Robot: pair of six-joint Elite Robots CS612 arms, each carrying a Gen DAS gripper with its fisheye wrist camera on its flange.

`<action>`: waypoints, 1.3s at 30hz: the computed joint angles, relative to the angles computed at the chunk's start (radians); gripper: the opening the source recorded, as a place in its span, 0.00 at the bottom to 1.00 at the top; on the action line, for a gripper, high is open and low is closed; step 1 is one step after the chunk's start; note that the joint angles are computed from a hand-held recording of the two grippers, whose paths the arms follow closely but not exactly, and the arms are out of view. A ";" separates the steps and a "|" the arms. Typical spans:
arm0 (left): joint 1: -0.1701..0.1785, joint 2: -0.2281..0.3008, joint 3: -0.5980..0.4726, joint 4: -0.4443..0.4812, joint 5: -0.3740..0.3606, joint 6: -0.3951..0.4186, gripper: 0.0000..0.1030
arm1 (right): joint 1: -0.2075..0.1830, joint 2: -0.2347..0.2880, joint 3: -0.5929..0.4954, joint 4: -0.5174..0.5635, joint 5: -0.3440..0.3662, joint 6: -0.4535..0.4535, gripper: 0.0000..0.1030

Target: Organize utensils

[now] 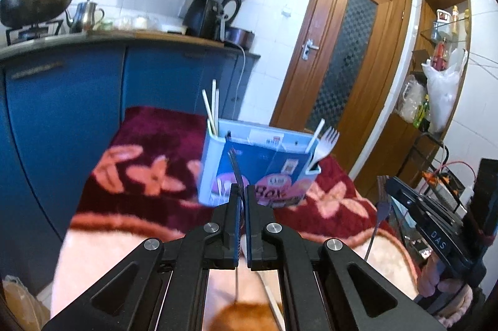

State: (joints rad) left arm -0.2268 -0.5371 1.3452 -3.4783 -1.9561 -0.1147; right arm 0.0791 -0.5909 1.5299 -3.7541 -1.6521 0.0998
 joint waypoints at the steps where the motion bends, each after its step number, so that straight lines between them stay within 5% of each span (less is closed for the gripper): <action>1: 0.000 0.000 -0.003 -0.007 0.005 -0.002 0.02 | 0.001 0.002 -0.003 -0.017 -0.012 0.002 0.04; 15: -0.014 0.003 -0.085 -0.099 0.072 0.022 0.00 | -0.004 0.009 -0.013 -0.050 -0.058 0.045 0.04; 29: -0.034 -0.004 -0.071 0.150 0.025 0.195 0.05 | -0.017 -0.002 0.007 -0.065 -0.070 0.087 0.04; 39: -0.047 0.011 -0.087 0.340 -0.039 0.212 0.10 | -0.020 -0.014 0.029 -0.095 -0.092 0.083 0.04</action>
State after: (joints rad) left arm -0.2737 -0.5258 1.2582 -3.1382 -1.9946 0.0970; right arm 0.0593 -0.6051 1.5586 -3.8496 -1.7440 0.1831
